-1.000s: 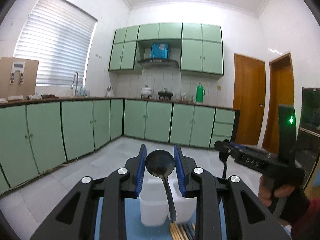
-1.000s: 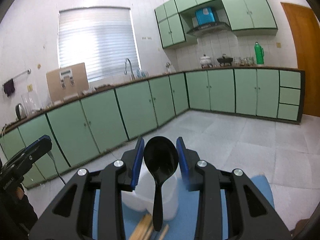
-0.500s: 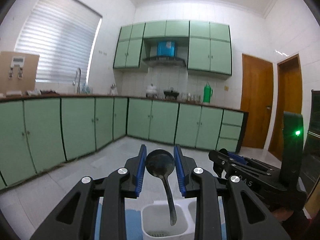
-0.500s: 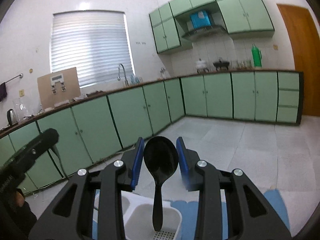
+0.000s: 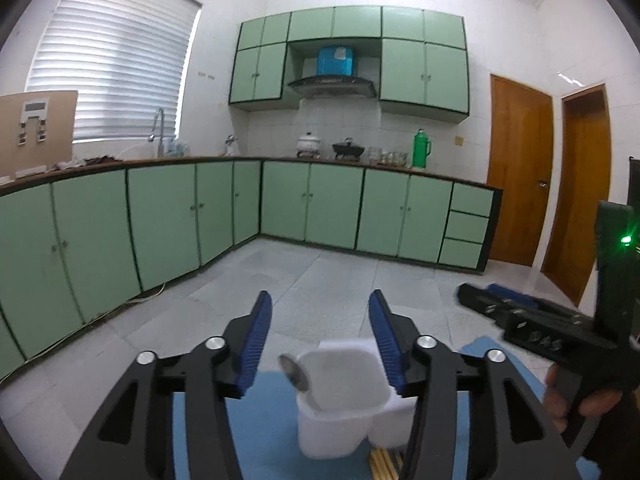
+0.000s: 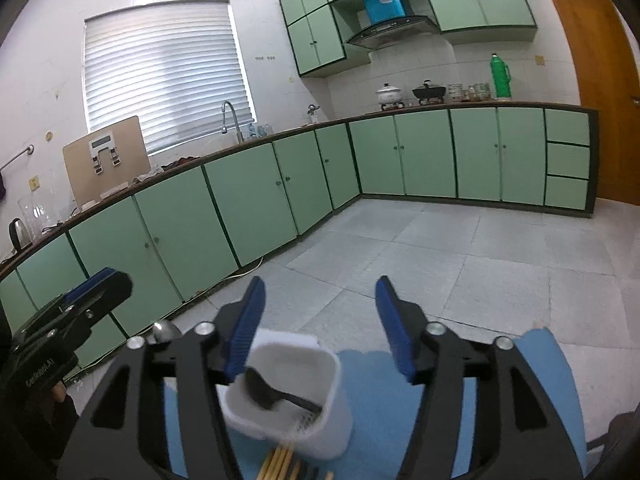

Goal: Organize utensils
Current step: 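Open both tools to drop the spoons into the white holder, then close the right tool on one red-patterned chopstick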

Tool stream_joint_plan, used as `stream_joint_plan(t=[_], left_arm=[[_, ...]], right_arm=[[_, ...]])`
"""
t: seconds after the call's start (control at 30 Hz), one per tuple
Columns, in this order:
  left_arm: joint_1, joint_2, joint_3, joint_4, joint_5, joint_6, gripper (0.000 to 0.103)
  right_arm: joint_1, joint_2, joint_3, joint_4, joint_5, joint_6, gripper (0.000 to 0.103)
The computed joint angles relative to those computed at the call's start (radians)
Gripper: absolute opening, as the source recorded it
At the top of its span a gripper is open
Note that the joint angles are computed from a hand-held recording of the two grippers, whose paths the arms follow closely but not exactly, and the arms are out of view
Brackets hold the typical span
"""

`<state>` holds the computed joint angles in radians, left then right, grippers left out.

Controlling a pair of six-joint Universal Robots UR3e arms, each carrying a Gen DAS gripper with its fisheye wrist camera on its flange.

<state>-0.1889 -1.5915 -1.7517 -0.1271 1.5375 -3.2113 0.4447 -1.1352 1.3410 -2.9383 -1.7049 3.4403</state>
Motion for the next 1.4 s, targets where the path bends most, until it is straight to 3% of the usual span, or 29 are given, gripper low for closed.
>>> stream_joint_plan(t=[0.1,0.2,0.37,0.6,0.8,1.03,1.4], left_arm=[[-0.015,0.108,-0.119,-0.027,0.031,-0.015,0.061],[-0.045,0.211,-0.238,-0.081,0.064,-0.027,0.065],[-0.131,0.350,-0.428,-0.179,0.130,-0.069,0.069],[-0.280,0.376,-0.555,-0.254,0.228,-0.172,0.070],[-0.318,0.400,-0.581,-0.331,0.236,-0.237,0.070],[-0.351,0.430,-0.581,-0.416,0.262,-0.252,0.071],[-0.382,0.442,-0.583,-0.429,0.277,-0.259,0.074]], right_arm=[[0.034,-0.098,0.139,-0.008,-0.062,0.034,0.079],[0.075,-0.193,0.285,0.010,-0.101,0.074,0.084],[0.170,-0.305,0.490,0.066,-0.146,0.172,0.085],[0.341,-0.349,0.639,0.144,-0.248,0.328,0.084],[0.433,-0.325,0.653,0.200,-0.261,0.413,0.080],[0.479,-0.306,0.620,0.258,-0.261,0.421,0.076],[0.518,-0.282,0.573,0.357,-0.305,0.429,0.070]])
